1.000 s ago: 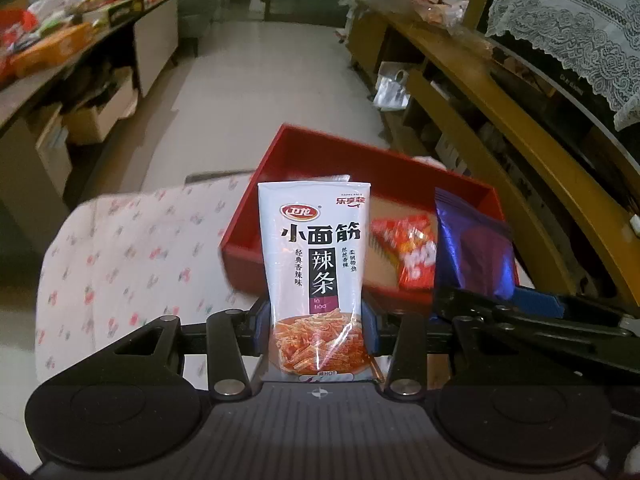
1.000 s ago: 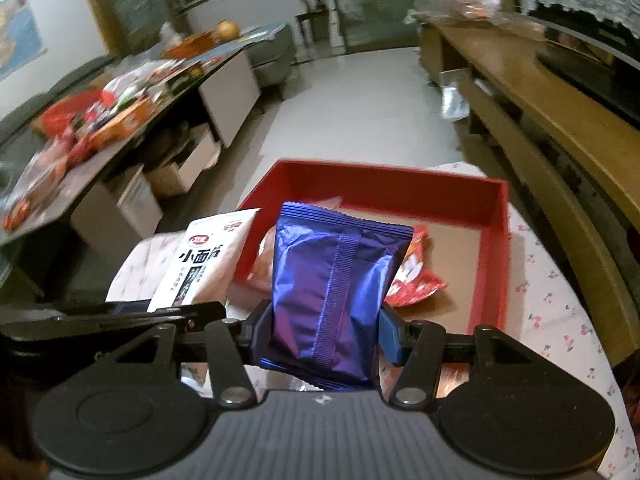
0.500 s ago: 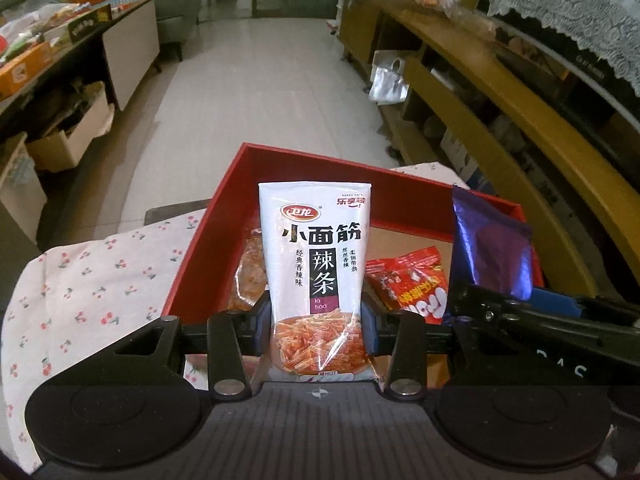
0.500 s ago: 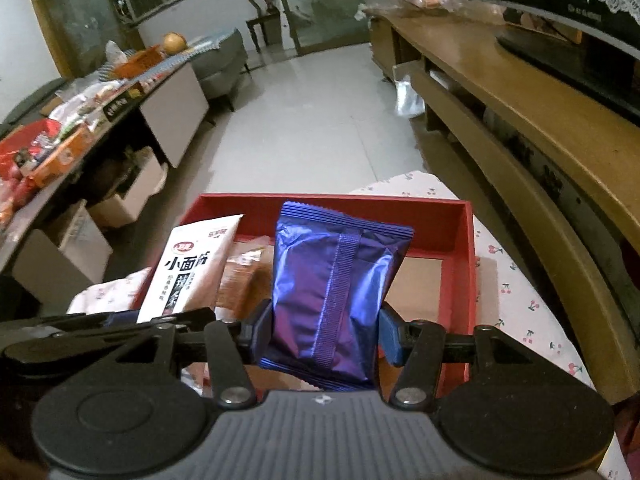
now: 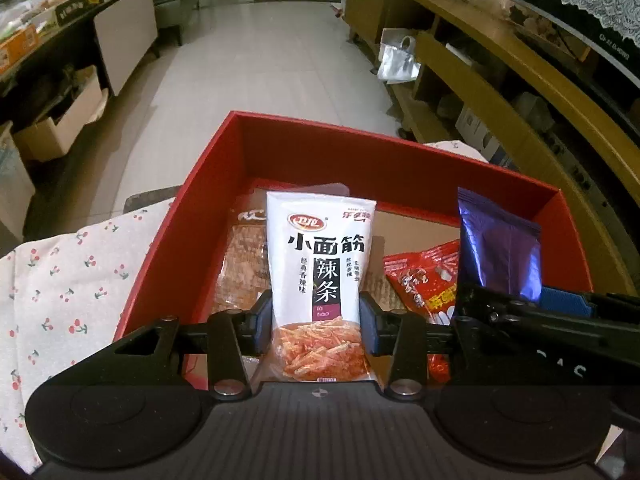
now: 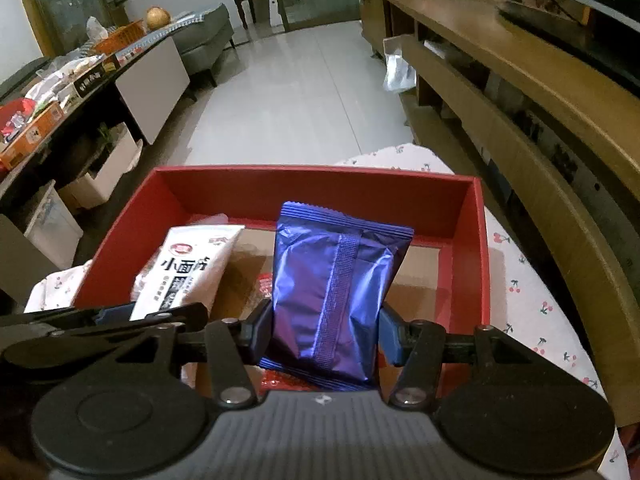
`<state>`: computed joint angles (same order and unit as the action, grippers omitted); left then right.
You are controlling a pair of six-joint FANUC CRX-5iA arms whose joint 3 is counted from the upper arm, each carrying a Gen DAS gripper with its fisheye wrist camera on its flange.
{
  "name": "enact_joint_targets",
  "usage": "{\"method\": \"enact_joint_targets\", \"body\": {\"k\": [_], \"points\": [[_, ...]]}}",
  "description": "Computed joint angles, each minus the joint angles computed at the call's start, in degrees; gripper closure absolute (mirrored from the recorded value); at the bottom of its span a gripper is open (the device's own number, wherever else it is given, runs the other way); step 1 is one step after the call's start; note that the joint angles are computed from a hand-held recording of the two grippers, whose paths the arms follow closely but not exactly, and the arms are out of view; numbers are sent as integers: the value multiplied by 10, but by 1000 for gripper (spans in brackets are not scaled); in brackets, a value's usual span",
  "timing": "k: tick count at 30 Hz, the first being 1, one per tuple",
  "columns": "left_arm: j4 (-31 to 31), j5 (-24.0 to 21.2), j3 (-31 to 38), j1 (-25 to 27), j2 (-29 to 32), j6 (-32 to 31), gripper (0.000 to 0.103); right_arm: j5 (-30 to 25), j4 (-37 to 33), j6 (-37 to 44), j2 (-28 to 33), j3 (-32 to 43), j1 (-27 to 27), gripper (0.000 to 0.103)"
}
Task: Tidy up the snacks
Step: 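Lower both packets into the red box and open both tools, then grasp the Kaprons wafer with the left tool while the right tool grasps the round cake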
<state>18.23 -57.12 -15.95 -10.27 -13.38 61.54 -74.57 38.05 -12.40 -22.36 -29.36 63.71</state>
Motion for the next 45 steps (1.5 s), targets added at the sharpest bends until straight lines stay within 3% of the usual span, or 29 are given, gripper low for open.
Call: {"method": "enact_joint_targets", "body": {"k": [16, 27, 45], "points": [[-13, -14, 10, 6, -6, 22, 36, -11, 5, 0, -1, 5, 5, 40], [9, -28, 8, 19, -20, 17, 33, -37, 25, -28, -13, 6, 31, 40], [59, -94, -34, 66, -92, -39, 27, -146, 35, -127, -50, 3, 168, 35]]}}
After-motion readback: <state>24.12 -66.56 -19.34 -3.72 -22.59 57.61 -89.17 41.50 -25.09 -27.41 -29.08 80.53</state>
